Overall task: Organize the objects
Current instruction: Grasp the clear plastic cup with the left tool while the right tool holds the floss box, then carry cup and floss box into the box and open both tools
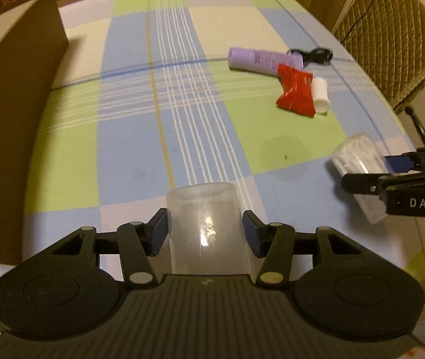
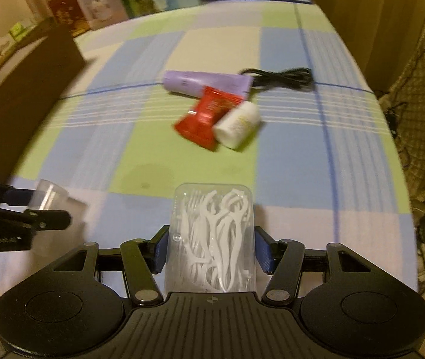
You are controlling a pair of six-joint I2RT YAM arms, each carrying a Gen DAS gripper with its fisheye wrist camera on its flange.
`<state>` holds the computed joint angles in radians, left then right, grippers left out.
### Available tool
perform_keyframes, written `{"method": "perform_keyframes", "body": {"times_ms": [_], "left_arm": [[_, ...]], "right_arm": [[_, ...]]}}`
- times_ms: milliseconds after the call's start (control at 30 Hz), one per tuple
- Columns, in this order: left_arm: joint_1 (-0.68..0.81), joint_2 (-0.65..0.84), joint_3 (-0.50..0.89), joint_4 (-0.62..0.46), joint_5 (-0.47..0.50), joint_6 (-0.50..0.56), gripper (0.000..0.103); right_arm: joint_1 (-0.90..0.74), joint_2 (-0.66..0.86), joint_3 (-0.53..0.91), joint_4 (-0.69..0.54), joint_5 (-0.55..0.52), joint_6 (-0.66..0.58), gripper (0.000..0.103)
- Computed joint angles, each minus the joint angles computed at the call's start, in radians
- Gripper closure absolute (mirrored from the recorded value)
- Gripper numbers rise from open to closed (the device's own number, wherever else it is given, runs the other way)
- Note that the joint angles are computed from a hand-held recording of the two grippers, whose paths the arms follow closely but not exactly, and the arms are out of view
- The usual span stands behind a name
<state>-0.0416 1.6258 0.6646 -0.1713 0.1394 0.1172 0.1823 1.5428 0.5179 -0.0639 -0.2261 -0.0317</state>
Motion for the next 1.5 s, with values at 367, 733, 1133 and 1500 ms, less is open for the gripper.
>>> {"method": "perform_keyframes", "body": {"times_ms": [367,733,1133,1500], "left_arm": [[0.205,-0.269,0.011,-0.160,0.136,0.086,0.055],[0.566,-0.302,0.173,-0.313,0.268,0.230,0.054],[0.776,-0.028,0.430,-0.284,0.270,0.320,0.054],[0.818,0.242,0.664,-0.324,0.237,0.376,0.054]], "right_arm": [[0.223,-0.130,0.083,-0.078,-0.022,0.133,0.049],[0.514,0.019,0.316,-0.032,-0.036,0.261,0.049],[0.706,0.353,0.749,-0.055,0.039,0.316,0.049],[0.769,0.628,1.083,-0.180,0.150,0.308,0.049]]}}
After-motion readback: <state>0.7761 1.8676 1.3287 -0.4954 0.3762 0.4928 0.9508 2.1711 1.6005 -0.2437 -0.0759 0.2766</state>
